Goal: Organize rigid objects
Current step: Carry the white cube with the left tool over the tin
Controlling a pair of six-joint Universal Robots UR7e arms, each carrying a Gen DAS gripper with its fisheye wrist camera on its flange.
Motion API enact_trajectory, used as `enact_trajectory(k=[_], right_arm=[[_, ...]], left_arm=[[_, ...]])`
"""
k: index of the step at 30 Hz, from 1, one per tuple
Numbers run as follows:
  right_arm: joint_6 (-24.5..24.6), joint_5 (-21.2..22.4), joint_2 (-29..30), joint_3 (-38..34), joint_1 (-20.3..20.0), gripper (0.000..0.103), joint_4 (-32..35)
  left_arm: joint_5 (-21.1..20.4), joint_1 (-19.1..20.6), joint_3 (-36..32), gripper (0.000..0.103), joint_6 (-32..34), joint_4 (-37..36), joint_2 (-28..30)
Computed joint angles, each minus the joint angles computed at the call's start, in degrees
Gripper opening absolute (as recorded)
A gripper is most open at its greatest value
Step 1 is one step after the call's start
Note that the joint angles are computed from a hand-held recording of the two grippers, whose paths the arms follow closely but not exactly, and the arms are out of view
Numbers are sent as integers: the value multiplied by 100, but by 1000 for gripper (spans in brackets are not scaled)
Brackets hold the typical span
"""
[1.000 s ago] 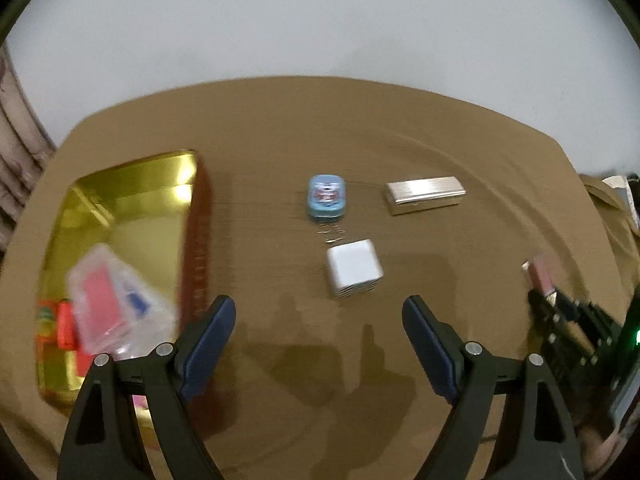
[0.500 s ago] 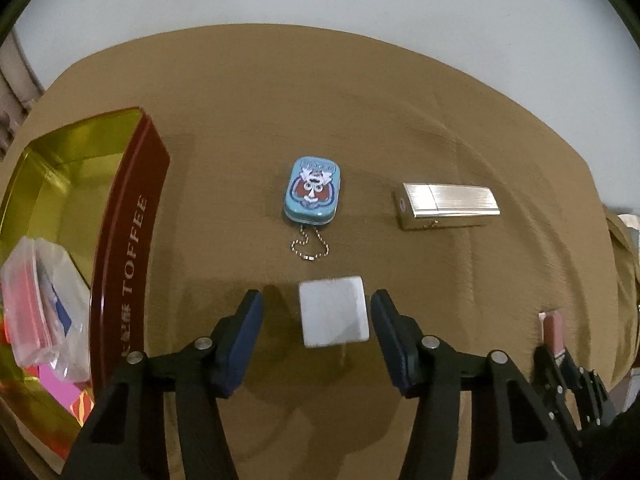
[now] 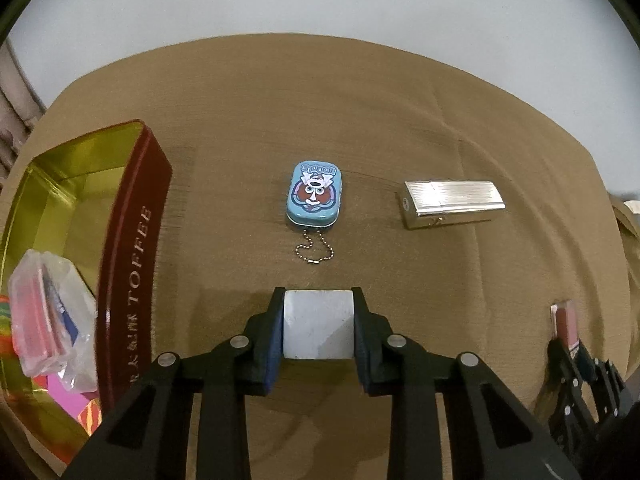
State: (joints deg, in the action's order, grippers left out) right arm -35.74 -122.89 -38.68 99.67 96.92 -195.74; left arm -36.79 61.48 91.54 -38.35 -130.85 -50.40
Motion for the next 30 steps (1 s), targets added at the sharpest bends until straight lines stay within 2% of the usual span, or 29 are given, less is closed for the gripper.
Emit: enact_trajectory(k=[17, 27, 30], right_arm=[[-15, -25, 28, -6, 10, 21, -33], [-23, -36, 39, -24, 13, 21, -33], [-24, -39, 40, -24, 14, 21, -35]], left_arm=[[231, -462, 736, 26, -152, -83, -386], [469, -581, 1156, 26, -406, 111, -896], [499, -475, 1229, 26, -343, 127, -1116]])
